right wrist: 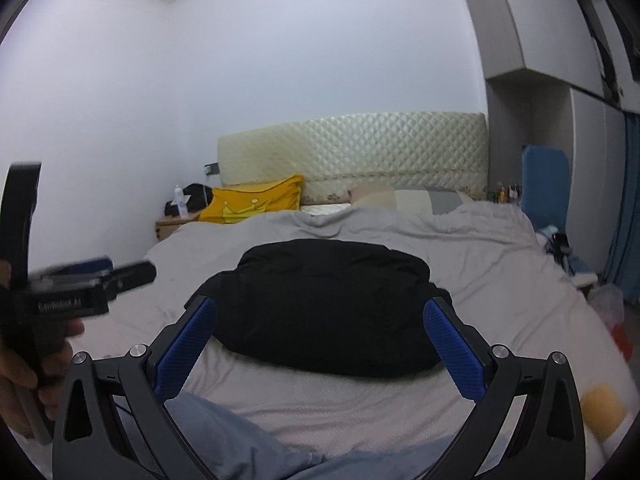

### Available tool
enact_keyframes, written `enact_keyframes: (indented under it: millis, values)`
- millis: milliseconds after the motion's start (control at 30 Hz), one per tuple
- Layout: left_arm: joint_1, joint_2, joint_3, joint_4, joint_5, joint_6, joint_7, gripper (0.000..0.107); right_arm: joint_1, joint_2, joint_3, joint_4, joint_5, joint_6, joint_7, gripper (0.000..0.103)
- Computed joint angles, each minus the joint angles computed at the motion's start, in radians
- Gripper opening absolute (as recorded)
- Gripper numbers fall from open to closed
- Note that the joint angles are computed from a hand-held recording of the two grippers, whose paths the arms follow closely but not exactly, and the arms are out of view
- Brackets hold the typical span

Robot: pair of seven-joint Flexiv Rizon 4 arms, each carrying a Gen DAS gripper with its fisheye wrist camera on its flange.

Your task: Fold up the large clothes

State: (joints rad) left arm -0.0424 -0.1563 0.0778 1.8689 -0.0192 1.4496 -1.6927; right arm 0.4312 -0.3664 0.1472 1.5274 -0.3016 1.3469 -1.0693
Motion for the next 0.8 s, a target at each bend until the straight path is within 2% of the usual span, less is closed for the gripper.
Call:
enact_keyframes:
  millis: [67,167,533,800]
  values:
    - [0.003,-0.003,-0.005,0.003,-0.011,0.001,0.005,0.103,-0.005,-0.003,0.007,-0.001,0.013,-0.009,-0.001,0.103]
    - [-0.003,-0.006,0.008,-0.002,0.008,-0.002,-0.014,0.103,0.017,-0.001,-0.029,0.009,-0.030,-0.025,0.032,0.103]
    - [-0.017,-0.008,0.033,-0.025,0.082,-0.025,-0.096,0.103,0.003,-0.015,-0.008,-0.007,-0.012,-0.035,0.012,0.103]
    - [-0.006,-0.008,0.021,-0.026,0.081,-0.031,-0.092,0.103,0.013,-0.010,-0.020,-0.001,-0.033,-0.034,0.035,0.103]
